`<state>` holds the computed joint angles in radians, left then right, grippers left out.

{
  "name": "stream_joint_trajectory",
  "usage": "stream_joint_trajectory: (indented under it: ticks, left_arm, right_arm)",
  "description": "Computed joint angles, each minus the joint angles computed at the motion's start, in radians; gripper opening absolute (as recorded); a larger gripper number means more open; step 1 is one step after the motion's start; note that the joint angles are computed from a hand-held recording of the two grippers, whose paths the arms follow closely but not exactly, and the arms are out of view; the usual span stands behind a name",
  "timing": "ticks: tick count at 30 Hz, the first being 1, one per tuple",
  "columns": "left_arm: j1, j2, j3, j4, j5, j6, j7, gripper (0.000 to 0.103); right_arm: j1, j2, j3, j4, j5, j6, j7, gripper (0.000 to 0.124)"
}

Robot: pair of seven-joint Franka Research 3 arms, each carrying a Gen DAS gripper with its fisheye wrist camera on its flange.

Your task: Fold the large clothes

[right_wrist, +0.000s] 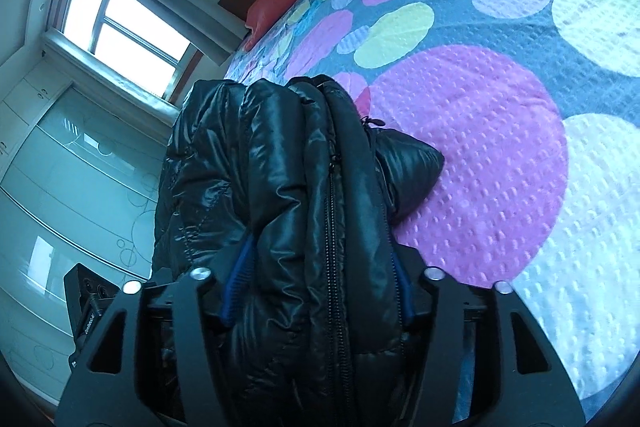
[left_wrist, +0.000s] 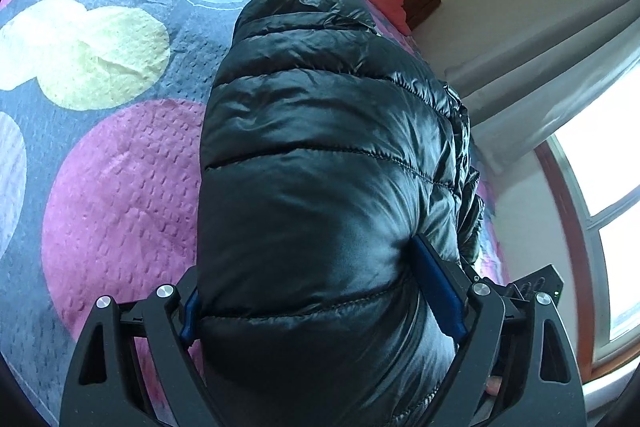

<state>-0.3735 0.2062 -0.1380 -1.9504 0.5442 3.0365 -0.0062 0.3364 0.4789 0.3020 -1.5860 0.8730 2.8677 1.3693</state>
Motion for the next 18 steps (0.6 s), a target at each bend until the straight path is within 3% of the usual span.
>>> stream_joint_trajectory:
  ticks: [4, 9, 12, 14, 18]
  left_arm:
    - [0.023, -0.04, -0.025, -0.049, -0.047, 0.015, 0.015, 0.087]
    - [0.08, -0.08, -0.096, -0.117, -0.22, 0.056, 0.111, 0.087]
    - [0.031, -0.102, -0.026, -0.137, -0.126, 0.066, -0.002, 0.086]
    - [0.043, -0.099, -0.035, -0.137, -0.13, 0.066, -0.001, 0.086]
    - [0.029, -0.084, -0.015, -0.096, -0.029, 0.011, -0.024, 0.087]
  right_arm:
    - [-0.002, -0.042, -0.009, -0.037, -0.009, -0.004, -0.015, 0.07]
    - [0.011, -0.099, -0.043, -0.092, -0.051, -0.004, -0.009, 0.074]
    - [-0.002, -0.096, -0.04, -0.082, -0.047, -0.059, -0.018, 0.07]
    - [-0.019, -0.086, -0.023, -0.064, -0.006, -0.1, -0.047, 0.057]
    - [0.012, -0.099, -0.049, -0.081, -0.017, -0.09, -0.001, 0.049]
